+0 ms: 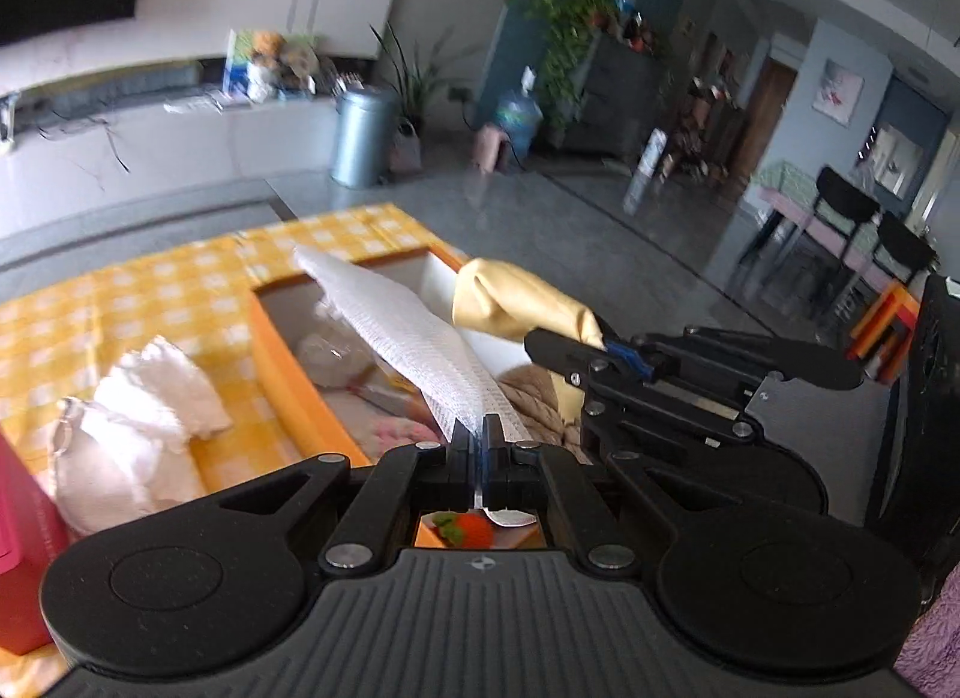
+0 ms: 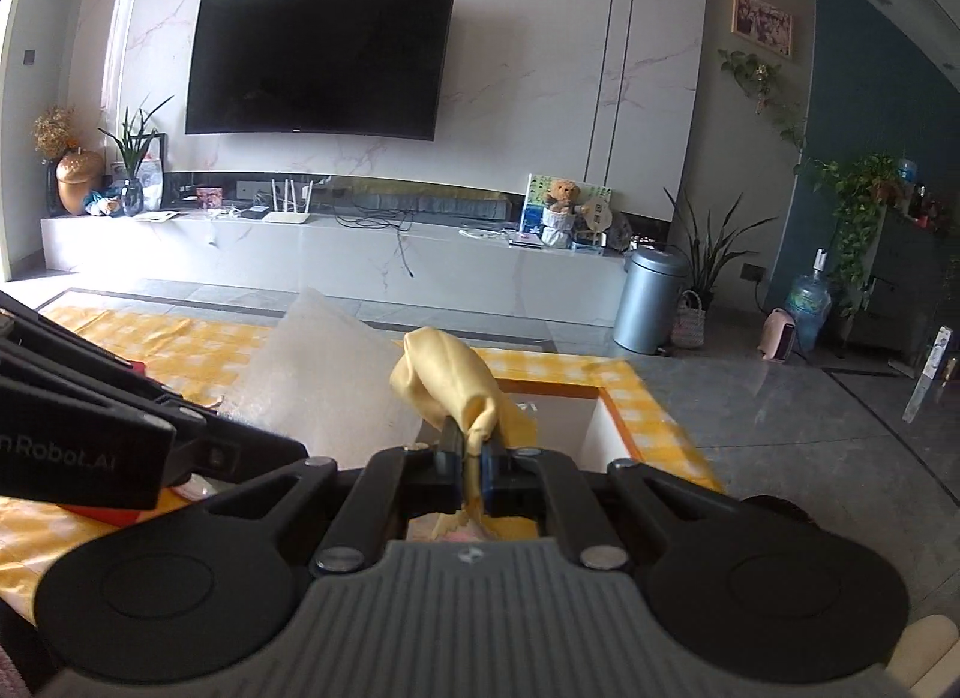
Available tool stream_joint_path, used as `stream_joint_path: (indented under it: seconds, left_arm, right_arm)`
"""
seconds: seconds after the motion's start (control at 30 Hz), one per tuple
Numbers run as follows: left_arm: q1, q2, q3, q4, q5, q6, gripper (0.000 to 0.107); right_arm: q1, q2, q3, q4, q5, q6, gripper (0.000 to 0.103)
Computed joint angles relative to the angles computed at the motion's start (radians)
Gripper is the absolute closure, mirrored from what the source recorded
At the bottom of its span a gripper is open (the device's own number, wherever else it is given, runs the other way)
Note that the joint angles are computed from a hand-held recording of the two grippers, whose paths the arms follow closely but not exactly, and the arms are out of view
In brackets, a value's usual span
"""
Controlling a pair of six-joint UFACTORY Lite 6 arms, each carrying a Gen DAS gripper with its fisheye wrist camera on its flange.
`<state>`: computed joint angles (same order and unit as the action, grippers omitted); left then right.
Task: Organize soft objects
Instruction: 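Carry the yellow cloth and white mesh bag over the orange shoebox, then open both tools to drop the cloth and mesh bag into the shoebox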
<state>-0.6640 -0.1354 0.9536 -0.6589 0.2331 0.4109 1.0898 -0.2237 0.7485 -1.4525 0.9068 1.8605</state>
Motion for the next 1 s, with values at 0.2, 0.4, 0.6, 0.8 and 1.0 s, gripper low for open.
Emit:
stream_joint_path:
  seconds: [0.2, 0.4, 0.6, 0.8, 1.0]
  left_arm:
    - [0.043, 0.300, 0.229, -0.090, 0.176, 0.107, 0.105]
    - [0.035, 0.495, 0.385, 0.026, 0.236, 0.003, 0.105]
    - [-0.005, 0.599, 0.499, 0.235, 0.263, -0.169, 0.105]
    - [-0.039, 0.656, 0.550, 0.406, 0.260, -0.290, 0.103]
    - [-0.037, 0.670, 0.557, 0.422, 0.258, -0.296, 0.097]
  right_arm:
    - [-0.171, 0.010, -0.040, -0.014, -0.146, -0.041, 0.100]
    - [-0.359, 0.093, -0.029, 0.111, -0.386, -0.193, 0.100]
    - [-0.512, 0.187, 0.017, 0.422, -0.561, -0.486, 0.100]
    - [-0.513, 0.257, 0.047, 0.484, -0.566, -0.572, 0.099]
    - [-0.511, 0.288, 0.065, 0.544, -0.565, -0.653, 0.099]
